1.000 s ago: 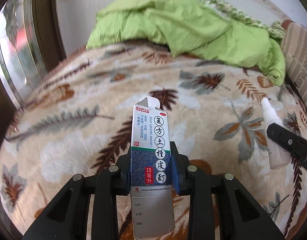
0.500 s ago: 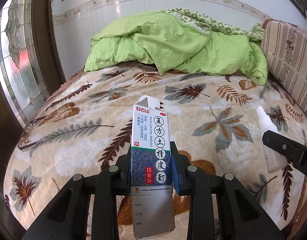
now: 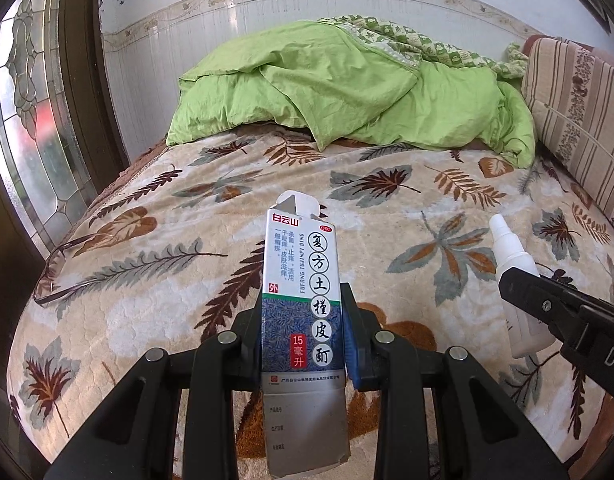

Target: Collect trash

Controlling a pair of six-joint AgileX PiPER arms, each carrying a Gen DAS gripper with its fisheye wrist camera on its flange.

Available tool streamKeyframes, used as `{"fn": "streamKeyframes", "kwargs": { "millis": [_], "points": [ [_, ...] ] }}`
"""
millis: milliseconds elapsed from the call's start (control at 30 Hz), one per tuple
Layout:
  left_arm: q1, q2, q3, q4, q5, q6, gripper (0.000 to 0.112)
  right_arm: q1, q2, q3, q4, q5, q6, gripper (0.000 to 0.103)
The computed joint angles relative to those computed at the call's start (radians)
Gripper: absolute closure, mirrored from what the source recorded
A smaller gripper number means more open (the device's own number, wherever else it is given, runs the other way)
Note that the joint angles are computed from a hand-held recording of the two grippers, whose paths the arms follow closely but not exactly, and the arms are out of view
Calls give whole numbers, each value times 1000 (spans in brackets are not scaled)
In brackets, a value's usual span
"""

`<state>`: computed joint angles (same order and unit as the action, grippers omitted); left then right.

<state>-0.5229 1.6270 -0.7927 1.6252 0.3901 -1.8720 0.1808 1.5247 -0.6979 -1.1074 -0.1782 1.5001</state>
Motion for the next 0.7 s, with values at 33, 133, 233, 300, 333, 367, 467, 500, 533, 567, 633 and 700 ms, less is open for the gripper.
{"fn": "streamKeyframes", "kwargs": {
  "millis": [33,133,233,300,333,367,467,500,533,567,633,700],
  "points": [
    [4,1,-1,3,-6,-2,83,1,3,-2,-1,-1,0,70],
    [8,3,-1,25,-12,-18,83,4,7,-4,10,1,-7,70],
    [15,9,-7,41,-21,-24,83,4,13,-8,6,2,-3,70],
    [17,10,-6,51,-26,-33,83,3,17,-11,1,0,3,70],
    [13,8,-5,43,-22,-29,83,6,19,-12,5,1,-1,70],
    [12,8,-5,43,-20,-28,83,4,17,-11,5,1,-2,70],
    [11,9,-5,43,-19,-29,83,4,23,-12,20,-4,-22,70],
    [10,8,-5,40,-17,-27,83,4,25,-13,22,-6,-25,70],
    [9,8,-5,38,-17,-26,83,3,26,-13,29,-7,-32,70],
    [9,9,-5,37,-17,-25,83,4,26,-14,29,-6,-31,70],
    [9,8,-5,40,-18,-27,83,5,27,-14,31,-5,-32,70],
    [8,7,-4,42,-15,-30,83,5,27,-13,40,-5,-40,70]
  ]
}}
